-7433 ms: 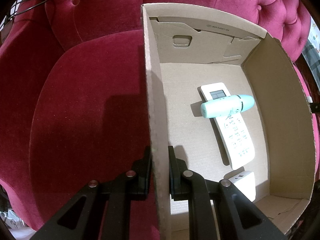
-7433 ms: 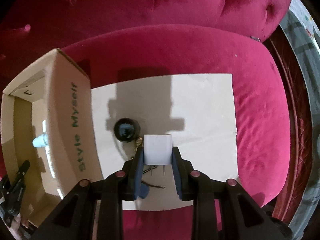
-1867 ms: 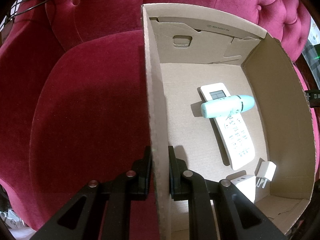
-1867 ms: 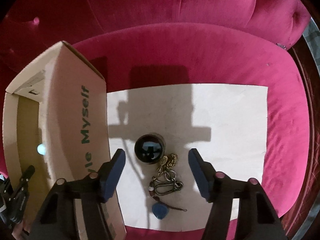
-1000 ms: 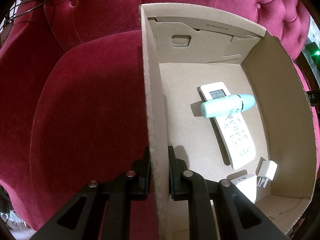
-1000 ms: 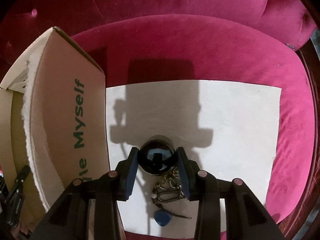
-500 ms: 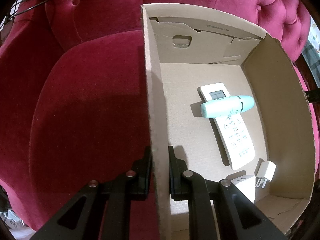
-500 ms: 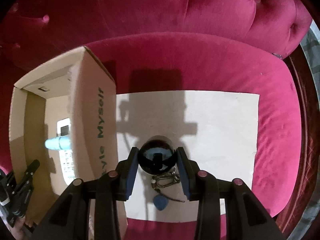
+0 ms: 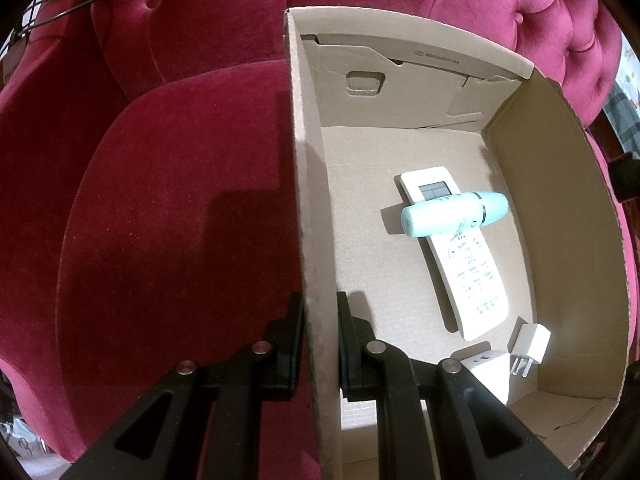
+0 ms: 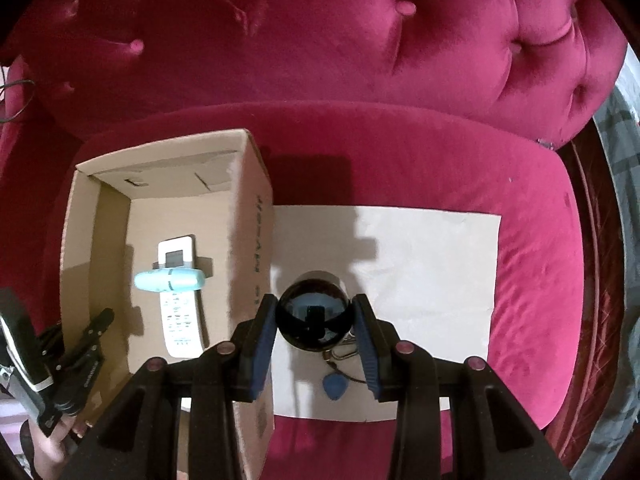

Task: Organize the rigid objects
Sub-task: 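Grasp the black round object with the right tool, then carry the black round object over the box and lower it beside the chargers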

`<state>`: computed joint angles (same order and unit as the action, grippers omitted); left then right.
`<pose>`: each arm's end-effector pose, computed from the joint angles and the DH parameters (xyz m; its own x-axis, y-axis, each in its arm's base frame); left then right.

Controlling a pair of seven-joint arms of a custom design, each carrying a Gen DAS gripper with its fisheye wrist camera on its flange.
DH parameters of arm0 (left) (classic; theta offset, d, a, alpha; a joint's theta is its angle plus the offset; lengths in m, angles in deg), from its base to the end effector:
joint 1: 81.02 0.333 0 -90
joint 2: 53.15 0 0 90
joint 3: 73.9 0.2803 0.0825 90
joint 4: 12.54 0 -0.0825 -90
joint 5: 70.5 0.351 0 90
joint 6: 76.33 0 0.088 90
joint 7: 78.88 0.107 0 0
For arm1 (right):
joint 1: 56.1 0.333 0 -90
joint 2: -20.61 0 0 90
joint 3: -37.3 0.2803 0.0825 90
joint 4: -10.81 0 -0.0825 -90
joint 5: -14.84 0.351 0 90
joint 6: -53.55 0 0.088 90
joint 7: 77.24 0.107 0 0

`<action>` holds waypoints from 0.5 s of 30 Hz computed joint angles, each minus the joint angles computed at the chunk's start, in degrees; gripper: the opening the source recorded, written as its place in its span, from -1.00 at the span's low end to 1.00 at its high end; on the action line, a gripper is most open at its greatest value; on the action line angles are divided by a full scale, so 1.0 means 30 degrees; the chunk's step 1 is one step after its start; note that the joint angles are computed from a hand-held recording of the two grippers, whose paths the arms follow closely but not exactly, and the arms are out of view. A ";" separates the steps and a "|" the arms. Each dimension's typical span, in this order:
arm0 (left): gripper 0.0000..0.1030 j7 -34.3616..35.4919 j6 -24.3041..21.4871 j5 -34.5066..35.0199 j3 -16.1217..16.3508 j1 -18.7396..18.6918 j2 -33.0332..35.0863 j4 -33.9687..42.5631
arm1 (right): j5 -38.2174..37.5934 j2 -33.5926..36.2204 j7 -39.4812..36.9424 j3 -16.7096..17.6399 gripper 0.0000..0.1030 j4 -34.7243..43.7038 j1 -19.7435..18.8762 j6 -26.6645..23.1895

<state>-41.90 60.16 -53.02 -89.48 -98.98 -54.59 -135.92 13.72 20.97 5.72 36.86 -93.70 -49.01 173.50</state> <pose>0.4425 -0.2904 0.4181 0.1399 -0.9900 0.0190 -0.9298 -0.1379 -0.3413 0.5538 0.0636 0.5220 0.2373 -0.9701 0.0507 -0.9359 -0.2422 -0.2558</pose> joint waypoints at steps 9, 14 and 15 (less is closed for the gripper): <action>-0.70 0.0066 0.0055 -0.0088 0.0023 0.0020 -0.0036 -0.0040 | -0.0148 -0.0451 -0.0006 0.0320 -0.22 0.0413 0.0442 -0.0597; -0.70 0.0120 0.0009 -0.0127 0.0035 0.0024 0.0015 0.0026 | 0.0158 -0.0467 -0.0212 0.0489 -0.22 0.0572 0.0748 -0.0866; -0.70 0.0127 0.0035 -0.0155 0.0043 0.0030 0.0002 0.0007 | 0.0171 -0.0475 -0.0252 0.0560 -0.22 0.0544 0.0847 -0.0863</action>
